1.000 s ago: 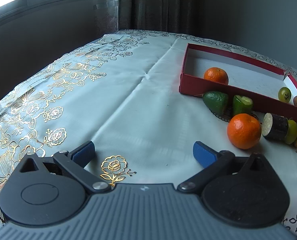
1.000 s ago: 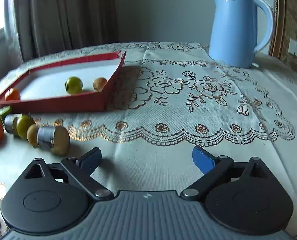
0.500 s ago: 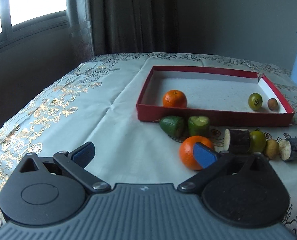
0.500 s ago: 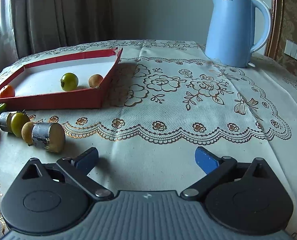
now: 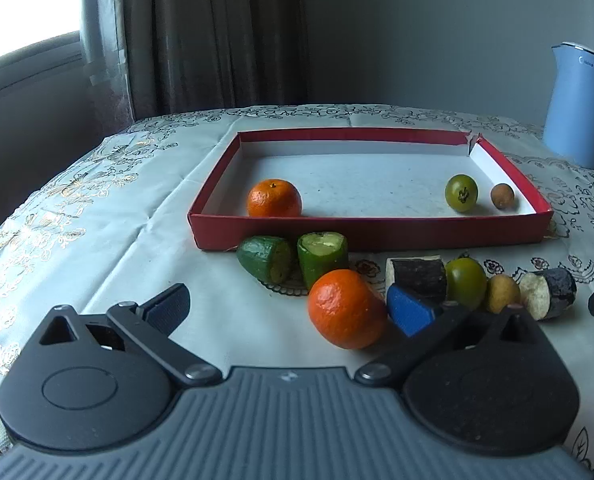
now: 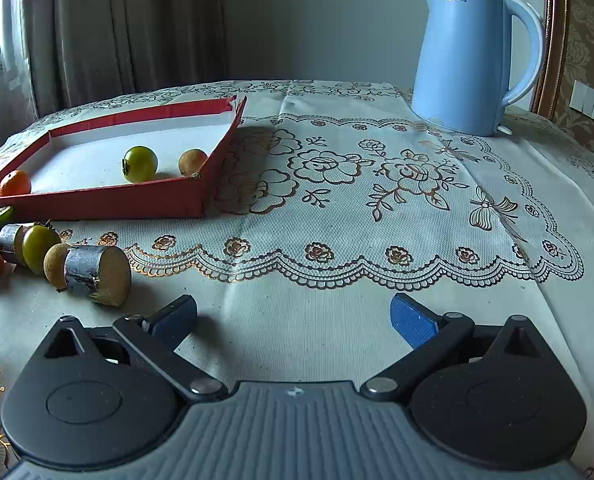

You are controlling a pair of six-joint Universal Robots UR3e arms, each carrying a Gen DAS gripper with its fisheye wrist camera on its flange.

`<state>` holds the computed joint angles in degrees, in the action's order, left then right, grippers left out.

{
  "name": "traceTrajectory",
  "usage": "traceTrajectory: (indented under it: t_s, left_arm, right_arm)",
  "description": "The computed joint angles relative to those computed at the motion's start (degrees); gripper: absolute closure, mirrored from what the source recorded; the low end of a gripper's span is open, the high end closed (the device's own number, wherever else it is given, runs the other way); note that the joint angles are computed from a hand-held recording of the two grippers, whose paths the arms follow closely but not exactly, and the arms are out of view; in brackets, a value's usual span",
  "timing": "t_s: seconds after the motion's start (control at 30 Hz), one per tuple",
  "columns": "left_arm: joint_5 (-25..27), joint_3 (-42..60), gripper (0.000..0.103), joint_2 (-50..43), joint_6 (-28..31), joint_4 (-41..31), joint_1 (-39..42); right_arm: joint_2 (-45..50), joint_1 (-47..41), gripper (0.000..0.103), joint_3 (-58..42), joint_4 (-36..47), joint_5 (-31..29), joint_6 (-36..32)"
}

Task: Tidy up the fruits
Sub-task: 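Grasp the large mandarin beside the eggplant with the left gripper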

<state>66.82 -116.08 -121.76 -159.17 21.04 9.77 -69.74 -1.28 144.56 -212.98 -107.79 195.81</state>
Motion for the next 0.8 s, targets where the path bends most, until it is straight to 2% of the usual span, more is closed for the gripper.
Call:
traceTrajectory:
  t_s: [0.1,0.2,0.27,0.3,0.33,0.4,0.8]
  left_arm:
    - [-0.74,0.03,0.001,-0.51,-0.02,-0.1,0.34]
    - [-4.86,-0.41,0.017,-0.64,0.77,-0.59,2.08]
    - [-5.49,-0.42,0.024,-0.76,1.69,-1.16,2.17]
    - [-6.58,-0.55,0.033,-0.64,2.23,-1.88,2.55]
    - [-7.4,-0.59,0.047,-0.26,2.99,-3.44,2.7]
    - [-6.85,-0.63,0.061,-0.28,3.95,-4.25,2.35]
    - [-11.08,-4.91,0.062,2.91,4.53,-4.54,5.79]
  right_arm:
    - [0.06,0.0,0.0,0.02,-0.09,0.0,0.0]
    - [0.09,-0.03,0.0,0.07,-0.2,0.03,-0.06]
    - [0.1,-0.06,0.0,0.1,-0.25,0.05,-0.07]
    - [0.11,-0.03,0.0,0.07,-0.23,0.01,-0.07]
    - [0.11,-0.1,0.0,0.14,-0.33,0.09,-0.14]
    - [0.11,-0.1,0.0,0.14,-0.33,0.09,-0.14]
    - [0.16,-0.09,0.0,0.17,-0.44,0.09,-0.14]
